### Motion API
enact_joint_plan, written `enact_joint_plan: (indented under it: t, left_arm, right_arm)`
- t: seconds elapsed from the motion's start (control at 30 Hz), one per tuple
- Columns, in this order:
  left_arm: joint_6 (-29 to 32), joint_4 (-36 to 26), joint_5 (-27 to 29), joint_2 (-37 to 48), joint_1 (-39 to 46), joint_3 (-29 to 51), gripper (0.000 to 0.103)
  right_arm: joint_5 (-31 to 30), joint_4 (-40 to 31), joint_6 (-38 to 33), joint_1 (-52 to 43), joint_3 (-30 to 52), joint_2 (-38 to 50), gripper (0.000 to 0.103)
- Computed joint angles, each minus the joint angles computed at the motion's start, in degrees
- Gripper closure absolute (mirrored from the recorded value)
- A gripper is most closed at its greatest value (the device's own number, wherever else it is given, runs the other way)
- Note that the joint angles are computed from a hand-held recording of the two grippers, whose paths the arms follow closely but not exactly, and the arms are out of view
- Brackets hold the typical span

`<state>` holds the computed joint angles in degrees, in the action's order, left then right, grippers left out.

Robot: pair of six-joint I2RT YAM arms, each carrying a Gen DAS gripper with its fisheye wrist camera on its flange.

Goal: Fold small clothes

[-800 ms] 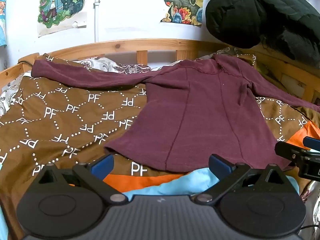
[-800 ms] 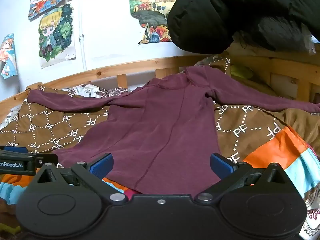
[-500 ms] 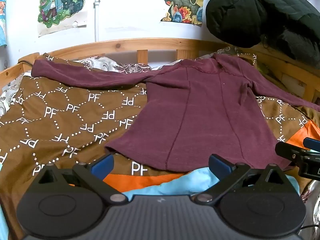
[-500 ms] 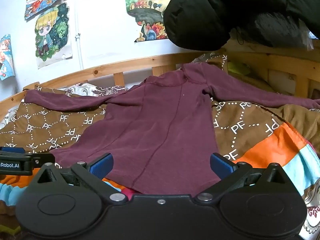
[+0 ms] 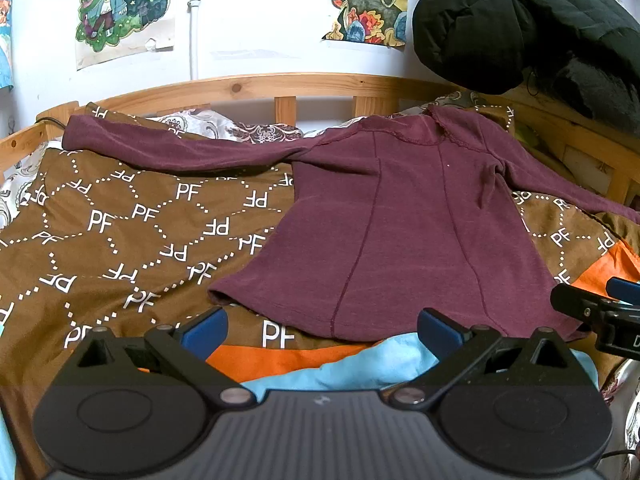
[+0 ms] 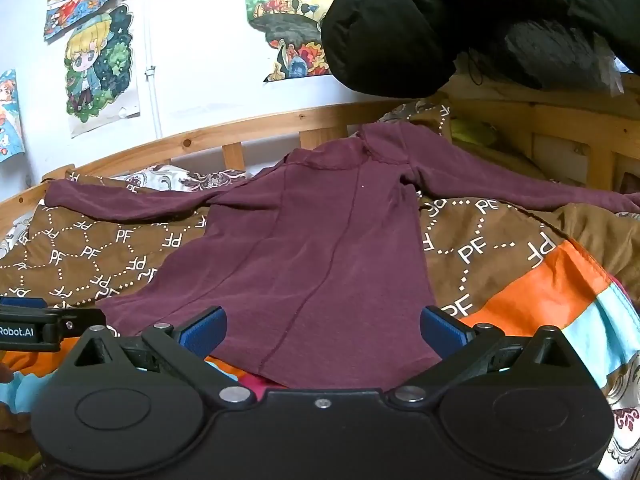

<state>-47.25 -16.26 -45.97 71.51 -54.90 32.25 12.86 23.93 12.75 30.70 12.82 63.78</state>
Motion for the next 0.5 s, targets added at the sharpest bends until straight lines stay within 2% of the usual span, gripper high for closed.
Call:
enact_joint_plan:
  t: [0.5]
  left_arm:
    - [-0.5,-2.2,-1.0,0.0,-0.9,1.2,0.001]
  right_arm:
    - [0.9,-2.7,0.9,-0.8,-0.5,-3.2,0.0]
